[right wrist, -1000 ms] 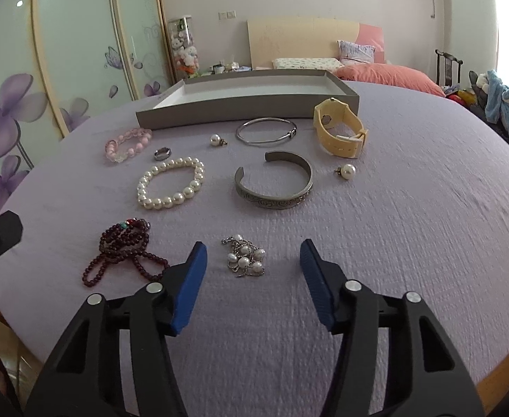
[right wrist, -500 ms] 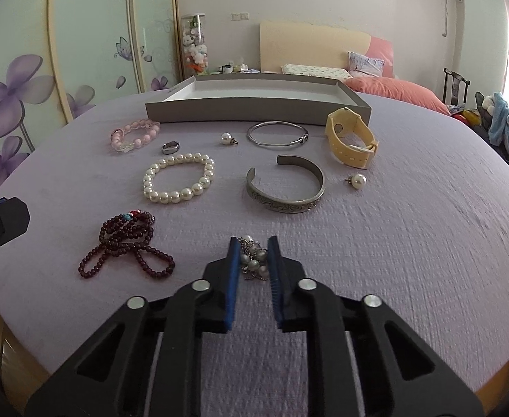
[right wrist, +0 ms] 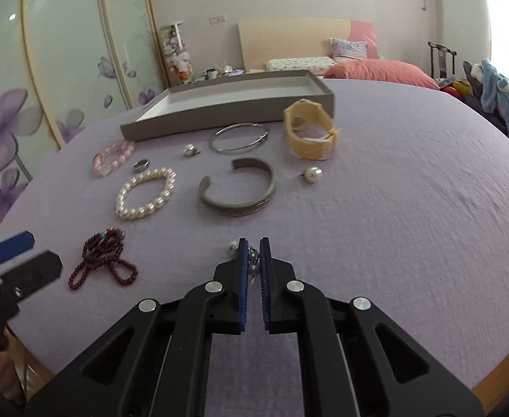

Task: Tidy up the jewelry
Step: 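Lower the right tool onto the silver pearl earring cluster and close it, then grasp the dark red beaded bracelet with the left tool while the right tool holds the earrings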

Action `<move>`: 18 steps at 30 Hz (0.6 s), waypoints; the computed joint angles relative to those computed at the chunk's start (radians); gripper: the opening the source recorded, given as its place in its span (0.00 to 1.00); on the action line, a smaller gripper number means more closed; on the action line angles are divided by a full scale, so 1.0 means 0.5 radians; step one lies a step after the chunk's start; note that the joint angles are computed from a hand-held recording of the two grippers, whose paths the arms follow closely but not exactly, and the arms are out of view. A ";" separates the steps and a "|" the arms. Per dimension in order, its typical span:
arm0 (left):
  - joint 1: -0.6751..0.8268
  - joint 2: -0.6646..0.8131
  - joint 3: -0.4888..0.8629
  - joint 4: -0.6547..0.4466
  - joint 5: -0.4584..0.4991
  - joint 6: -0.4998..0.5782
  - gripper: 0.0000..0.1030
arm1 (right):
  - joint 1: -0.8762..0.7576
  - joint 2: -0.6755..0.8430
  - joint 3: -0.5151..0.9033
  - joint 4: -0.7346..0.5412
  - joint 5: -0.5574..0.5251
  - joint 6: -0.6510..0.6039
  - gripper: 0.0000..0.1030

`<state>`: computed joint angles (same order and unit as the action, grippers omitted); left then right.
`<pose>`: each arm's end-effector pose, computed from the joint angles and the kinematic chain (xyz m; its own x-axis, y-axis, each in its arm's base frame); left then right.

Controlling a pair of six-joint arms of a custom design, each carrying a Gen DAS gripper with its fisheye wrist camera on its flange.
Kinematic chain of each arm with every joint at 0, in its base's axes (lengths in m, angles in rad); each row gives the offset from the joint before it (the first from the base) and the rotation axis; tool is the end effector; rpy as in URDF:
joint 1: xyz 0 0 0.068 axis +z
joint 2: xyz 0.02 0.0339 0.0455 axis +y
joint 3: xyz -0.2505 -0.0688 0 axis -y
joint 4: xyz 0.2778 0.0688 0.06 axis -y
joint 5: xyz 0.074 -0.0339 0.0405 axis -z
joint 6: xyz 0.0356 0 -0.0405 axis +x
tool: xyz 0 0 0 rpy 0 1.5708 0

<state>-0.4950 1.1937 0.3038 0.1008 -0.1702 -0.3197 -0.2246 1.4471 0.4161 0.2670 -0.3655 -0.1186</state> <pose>0.2018 -0.1021 0.0909 -0.7070 0.0297 -0.7066 0.1485 0.9831 -0.1073 0.2571 -0.0457 0.0804 -0.6645 0.0385 -0.7463 -0.1231 0.9794 0.1601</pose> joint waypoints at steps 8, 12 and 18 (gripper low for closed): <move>-0.093 0.441 0.265 0.071 -0.066 -0.018 0.93 | -0.123 -0.133 0.028 -0.061 -0.120 -0.013 0.06; -0.109 0.596 0.365 0.047 -0.082 -0.054 0.87 | -0.111 -0.141 0.038 -0.074 -0.136 -0.014 0.06; -0.142 0.750 0.461 0.044 -0.150 -0.073 0.82 | -0.128 -0.150 0.040 -0.099 -0.178 -0.026 0.06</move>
